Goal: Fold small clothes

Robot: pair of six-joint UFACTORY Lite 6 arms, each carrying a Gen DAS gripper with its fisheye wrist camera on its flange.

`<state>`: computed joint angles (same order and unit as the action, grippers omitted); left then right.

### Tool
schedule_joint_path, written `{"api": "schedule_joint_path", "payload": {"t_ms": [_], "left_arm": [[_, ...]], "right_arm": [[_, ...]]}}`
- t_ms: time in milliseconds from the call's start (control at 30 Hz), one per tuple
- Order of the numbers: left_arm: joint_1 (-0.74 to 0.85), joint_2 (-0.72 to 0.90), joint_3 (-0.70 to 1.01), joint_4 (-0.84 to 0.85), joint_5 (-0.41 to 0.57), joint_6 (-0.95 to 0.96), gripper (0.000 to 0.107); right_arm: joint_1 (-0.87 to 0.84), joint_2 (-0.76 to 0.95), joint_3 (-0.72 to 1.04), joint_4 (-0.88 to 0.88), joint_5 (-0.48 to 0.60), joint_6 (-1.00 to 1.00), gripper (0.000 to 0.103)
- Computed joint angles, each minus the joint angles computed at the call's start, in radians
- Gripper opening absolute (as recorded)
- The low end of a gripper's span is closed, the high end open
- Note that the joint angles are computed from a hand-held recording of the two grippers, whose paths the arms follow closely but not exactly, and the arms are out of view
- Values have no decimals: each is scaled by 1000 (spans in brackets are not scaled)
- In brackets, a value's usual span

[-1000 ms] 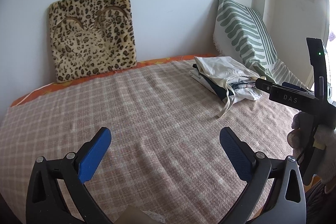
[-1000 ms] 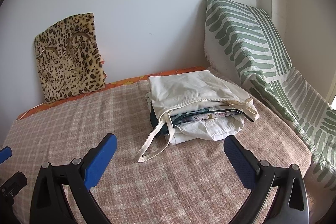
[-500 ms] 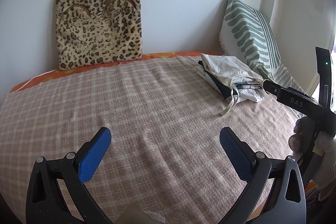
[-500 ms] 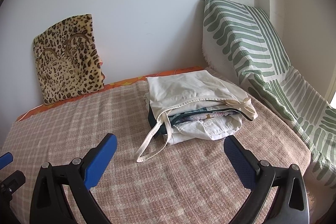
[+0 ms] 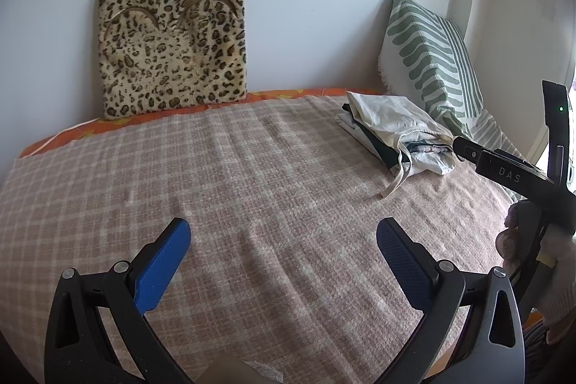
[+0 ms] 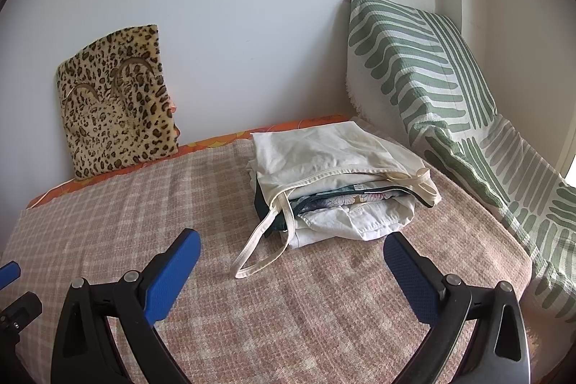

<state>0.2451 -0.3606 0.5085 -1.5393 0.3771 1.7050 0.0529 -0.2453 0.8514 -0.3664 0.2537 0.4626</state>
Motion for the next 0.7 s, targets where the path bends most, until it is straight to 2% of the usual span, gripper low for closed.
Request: {"api": "schedule_joint_path", "payload": {"t_ms": [700], "left_arm": [[-11, -13, -4, 12, -6, -13, 103]], "right_arm": [[10, -9, 1, -23, 18, 25, 103]]}}
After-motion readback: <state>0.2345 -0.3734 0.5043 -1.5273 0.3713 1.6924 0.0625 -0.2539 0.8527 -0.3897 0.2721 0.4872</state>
